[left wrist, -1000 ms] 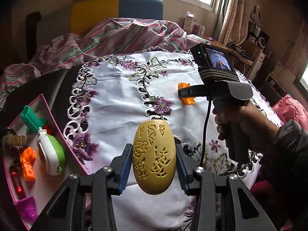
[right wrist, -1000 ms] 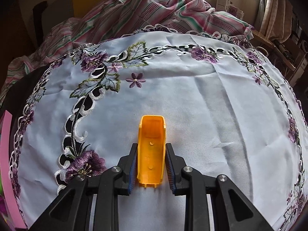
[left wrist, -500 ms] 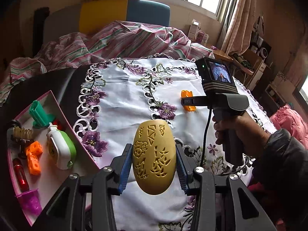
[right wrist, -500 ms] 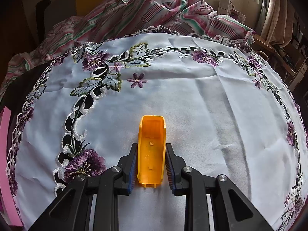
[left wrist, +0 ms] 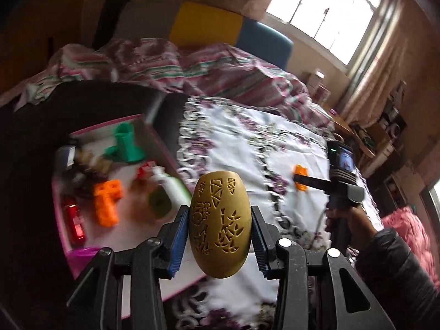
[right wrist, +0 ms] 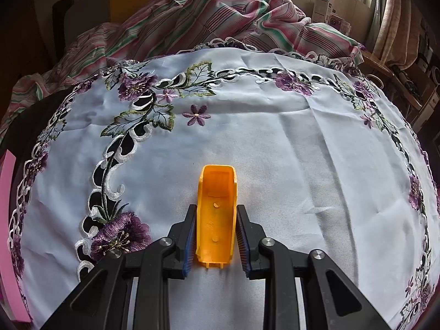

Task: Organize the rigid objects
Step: 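Carry the egg into the tray and open the left gripper while the right gripper holds the orange piece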

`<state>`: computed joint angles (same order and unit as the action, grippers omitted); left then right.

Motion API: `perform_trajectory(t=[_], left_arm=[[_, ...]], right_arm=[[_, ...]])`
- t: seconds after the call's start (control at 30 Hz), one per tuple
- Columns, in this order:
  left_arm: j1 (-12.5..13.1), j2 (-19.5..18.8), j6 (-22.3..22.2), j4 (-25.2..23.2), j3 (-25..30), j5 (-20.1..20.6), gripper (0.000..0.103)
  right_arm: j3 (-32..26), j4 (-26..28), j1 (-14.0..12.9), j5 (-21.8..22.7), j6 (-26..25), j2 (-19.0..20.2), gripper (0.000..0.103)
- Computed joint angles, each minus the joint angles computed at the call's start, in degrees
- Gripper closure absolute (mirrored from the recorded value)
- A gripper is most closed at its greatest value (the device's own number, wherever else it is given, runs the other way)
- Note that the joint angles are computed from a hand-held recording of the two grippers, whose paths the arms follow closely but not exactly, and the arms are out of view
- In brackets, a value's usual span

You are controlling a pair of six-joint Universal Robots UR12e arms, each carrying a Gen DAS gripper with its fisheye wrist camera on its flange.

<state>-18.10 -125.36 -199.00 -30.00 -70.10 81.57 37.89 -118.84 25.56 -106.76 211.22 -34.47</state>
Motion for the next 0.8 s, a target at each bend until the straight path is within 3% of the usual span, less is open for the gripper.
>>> perform_trajectory(t=[0.27, 0.57, 0.67, 0.8], left_arm=[[1.8, 0.7, -6.1, -3.6, -3.5, 2.9, 0.060], [1.5, -0.5, -3.8, -7.7, -3.1, 5.4, 0.060], [1.8, 0.0, -4.2, -5.8, -4.3, 3.5, 0.055], [1.7, 0.3, -3.5, -4.2, -4.7, 5.3, 0.054]], right_arm=[[-0.1, 0.1, 0.0, -0.1, -0.1, 0.1, 0.077], [-0.5, 0.5, 0.1, -0.3, -0.5, 0.2, 0.077], [-0.6, 0.7, 0.1, -0.3, -0.6, 0.3, 0.077], [-0.5, 0.6, 0.1, -0.4, -0.7, 0.2, 0.077]])
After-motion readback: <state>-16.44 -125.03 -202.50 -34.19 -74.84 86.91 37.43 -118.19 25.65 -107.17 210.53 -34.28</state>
